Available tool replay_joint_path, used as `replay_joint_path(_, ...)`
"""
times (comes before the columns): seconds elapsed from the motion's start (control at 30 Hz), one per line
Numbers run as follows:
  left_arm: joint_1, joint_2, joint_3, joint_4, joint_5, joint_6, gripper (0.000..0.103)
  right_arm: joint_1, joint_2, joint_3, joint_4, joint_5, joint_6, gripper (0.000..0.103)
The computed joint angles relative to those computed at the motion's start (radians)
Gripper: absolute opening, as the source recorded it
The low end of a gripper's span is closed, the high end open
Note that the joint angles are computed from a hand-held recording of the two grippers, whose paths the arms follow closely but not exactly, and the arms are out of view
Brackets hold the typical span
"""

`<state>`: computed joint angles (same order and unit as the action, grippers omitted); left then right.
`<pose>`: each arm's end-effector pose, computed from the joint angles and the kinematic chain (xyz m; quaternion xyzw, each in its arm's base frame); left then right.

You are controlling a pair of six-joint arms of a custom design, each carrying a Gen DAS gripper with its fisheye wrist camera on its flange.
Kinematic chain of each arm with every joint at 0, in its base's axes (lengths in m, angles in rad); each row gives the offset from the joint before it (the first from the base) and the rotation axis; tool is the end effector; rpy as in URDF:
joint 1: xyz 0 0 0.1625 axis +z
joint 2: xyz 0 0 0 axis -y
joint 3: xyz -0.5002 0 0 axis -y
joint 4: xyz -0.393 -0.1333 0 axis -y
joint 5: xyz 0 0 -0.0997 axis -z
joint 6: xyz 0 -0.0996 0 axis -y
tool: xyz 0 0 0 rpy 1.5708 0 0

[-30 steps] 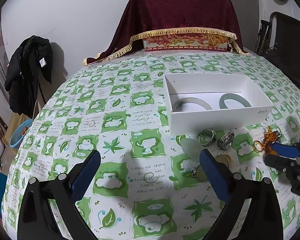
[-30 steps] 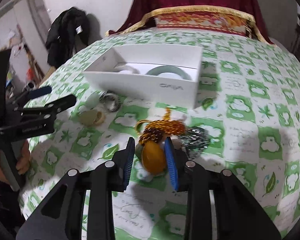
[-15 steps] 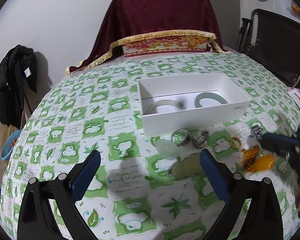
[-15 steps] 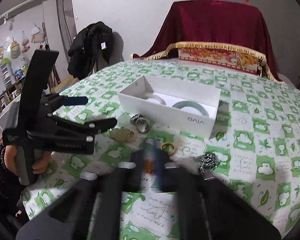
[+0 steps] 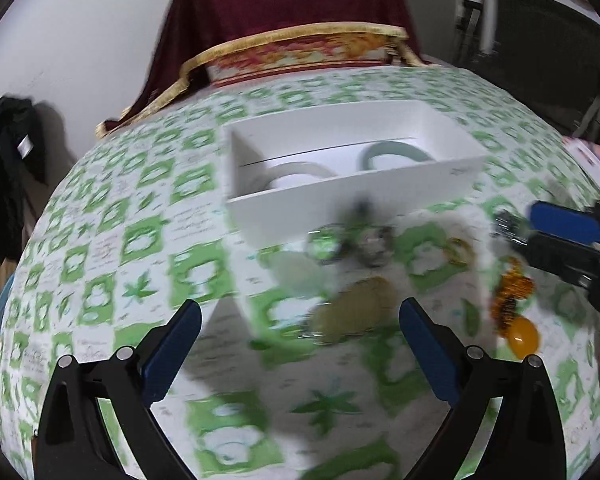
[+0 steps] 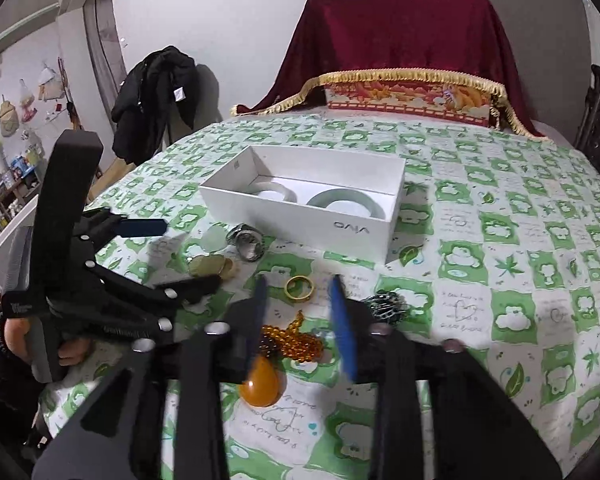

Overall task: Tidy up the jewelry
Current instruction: 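Grasp the amber pendant with the right gripper while the left gripper approaches the gourd pendant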

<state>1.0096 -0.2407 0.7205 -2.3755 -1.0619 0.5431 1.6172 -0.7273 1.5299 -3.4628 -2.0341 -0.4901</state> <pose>-0.3552 -0.9067 0.0497 0.4663 0.8345 -0.1588 0.2470 0.1245 -0.7669 0.2595 0.1059 -0.8342 0.4488 0.3025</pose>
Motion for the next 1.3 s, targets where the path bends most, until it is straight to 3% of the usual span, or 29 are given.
replay_joint_path(0.13, 0.020, 0.021, -0.082, 0.052, 0.043, -0.092, 0.100, -0.009, -0.009, 0.002, -0.004, -0.002, 0.041, 0.044)
replay_joint_path(0.23, 0.034, 0.017, -0.106, 0.091, 0.026, -0.140, 0.100, -0.014, -0.014, 0.002, 0.004, 0.000, 0.069, 0.044)
replay_joint_path(0.53, 0.009, -0.028, 0.043, -0.037, 0.018, 0.031, 0.099, -0.015, -0.016, 0.007, -0.014, 0.004, 0.070, 0.044)
replay_joint_path(0.6, 0.011, -0.021, 0.025, -0.004, -0.003, 0.042, 0.092, -0.014, -0.015, 0.005, -0.015, 0.001, 0.067, 0.044)
replay_joint_path(0.67, 0.016, -0.006, -0.023, 0.068, -0.037, 0.043, 0.075, -0.016, -0.015, 0.002, -0.006, -0.002, 0.072, 0.044)
replay_joint_path(0.73, 0.021, -0.001, -0.047, 0.109, -0.075, 0.046, 0.066, -0.017, -0.015, 0.003, -0.006, -0.004, 0.078, 0.044)
replay_joint_path(0.93, 0.024, -0.029, 0.001, 0.111, -0.122, 0.061, 0.050, -0.021, -0.022, 0.006, 0.011, 0.008, 0.100, 0.044)
replay_joint_path(1.1, 0.021, -0.067, 0.083, 0.068, -0.127, 0.075, 0.049, -0.018, -0.032, 0.036, 0.037, 0.027, 0.084, 0.044)
replay_joint_path(1.23, 0.017, -0.051, 0.064, 0.053, -0.092, 0.069, 0.069, -0.015, -0.051, 0.092, 0.066, 0.075, 0.052, 0.046)
replay_joint_path(1.3, 0.017, -0.033, 0.027, 0.082, -0.096, 0.066, 0.069, -0.010, -0.051, 0.097, 0.079, 0.077, 0.037, 0.049)
